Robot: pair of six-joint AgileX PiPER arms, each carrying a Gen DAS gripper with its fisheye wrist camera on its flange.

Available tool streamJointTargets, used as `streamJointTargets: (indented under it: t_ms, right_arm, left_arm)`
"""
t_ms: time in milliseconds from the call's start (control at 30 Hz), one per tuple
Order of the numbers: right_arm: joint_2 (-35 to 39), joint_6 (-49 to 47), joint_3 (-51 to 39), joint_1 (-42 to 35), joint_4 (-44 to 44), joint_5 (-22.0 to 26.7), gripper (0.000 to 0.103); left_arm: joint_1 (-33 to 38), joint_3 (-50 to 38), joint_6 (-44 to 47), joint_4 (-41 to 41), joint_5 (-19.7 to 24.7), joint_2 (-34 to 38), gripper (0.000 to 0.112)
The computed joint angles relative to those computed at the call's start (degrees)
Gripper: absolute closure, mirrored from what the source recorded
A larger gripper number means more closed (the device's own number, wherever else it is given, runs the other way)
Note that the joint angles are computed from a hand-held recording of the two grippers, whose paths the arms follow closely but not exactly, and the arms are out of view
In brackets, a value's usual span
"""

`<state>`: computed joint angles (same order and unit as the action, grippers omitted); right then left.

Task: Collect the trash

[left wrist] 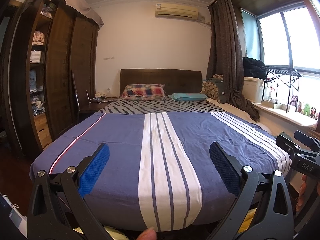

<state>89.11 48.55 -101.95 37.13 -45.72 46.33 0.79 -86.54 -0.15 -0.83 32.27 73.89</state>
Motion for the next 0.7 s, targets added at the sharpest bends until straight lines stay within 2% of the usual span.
streamJointTargets:
  t_ms: [233, 567, 700]
  right_arm:
    - [0.3, -0.6, -0.5, -0.1, 0.6, 0.1, 0.004]
    - [0.3, -0.4, -0.4, 0.0, 0.5, 0.2, 0.004]
    - [0.5, -0.9, -0.8, -0.1, 1.0, 0.3, 0.004]
  left_arm:
    - [1.2, 0.9, 5.0, -5.3, -1.3, -0.3, 0.017]
    - [1.3, -1.0, 3.7, -3.9, 0.9, 0.9, 0.017]
    - [2.1, -2.0, 5.3, -6.0, 2.0, 1.5, 0.017]
